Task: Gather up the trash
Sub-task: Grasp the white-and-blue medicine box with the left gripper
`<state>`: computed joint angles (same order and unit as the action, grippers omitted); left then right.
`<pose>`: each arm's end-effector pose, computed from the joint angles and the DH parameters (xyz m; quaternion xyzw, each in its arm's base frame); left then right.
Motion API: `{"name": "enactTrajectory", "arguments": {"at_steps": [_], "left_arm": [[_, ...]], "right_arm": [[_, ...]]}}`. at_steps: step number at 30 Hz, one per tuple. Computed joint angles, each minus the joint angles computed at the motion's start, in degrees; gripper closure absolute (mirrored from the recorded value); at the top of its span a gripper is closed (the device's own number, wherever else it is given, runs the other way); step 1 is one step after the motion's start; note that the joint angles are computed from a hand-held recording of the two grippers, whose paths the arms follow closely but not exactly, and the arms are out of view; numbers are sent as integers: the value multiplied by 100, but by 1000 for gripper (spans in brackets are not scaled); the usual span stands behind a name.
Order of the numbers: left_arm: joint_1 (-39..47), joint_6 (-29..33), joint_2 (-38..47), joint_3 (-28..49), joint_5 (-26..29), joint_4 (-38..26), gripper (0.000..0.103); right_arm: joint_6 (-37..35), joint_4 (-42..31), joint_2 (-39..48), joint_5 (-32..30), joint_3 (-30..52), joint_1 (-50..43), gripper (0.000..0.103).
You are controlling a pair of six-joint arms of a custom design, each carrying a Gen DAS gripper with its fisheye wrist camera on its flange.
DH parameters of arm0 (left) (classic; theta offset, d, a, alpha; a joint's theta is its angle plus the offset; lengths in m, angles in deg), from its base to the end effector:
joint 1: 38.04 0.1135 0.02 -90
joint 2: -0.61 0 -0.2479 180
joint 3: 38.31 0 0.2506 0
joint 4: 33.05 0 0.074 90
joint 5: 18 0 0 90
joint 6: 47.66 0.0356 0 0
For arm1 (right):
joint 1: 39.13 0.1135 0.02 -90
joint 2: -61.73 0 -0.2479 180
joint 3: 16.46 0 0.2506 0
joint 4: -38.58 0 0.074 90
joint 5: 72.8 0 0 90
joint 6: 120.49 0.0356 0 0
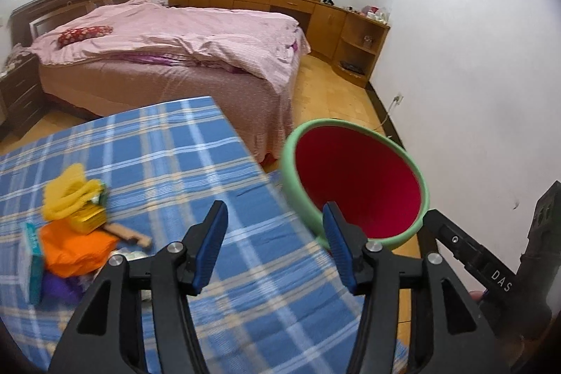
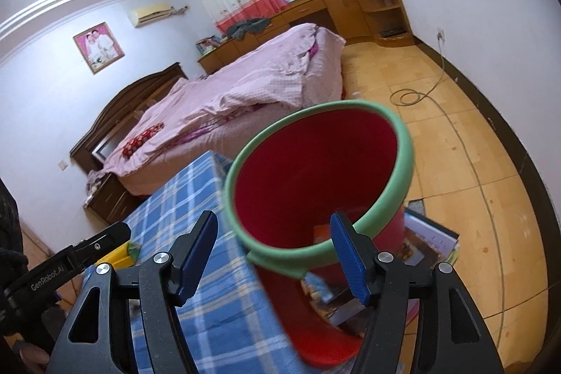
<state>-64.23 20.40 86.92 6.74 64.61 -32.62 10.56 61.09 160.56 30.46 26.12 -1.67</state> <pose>0.2489 -0.1173 0.1242 0.0069 0.9078 -0.1158 0.4030 0.2333 0.1685 0.0897 0.0818 0.8738 0.2175 0.4271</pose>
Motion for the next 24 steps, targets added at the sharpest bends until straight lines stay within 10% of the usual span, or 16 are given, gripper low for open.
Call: {"name": "enactTrajectory", "arguments": {"at_steps": [24], "left_arm": [[3338, 1872, -1757, -1849, 659, -260, 44]], "right_arm": [[424, -1307, 947, 425, 1451, 1547, 33]]}}
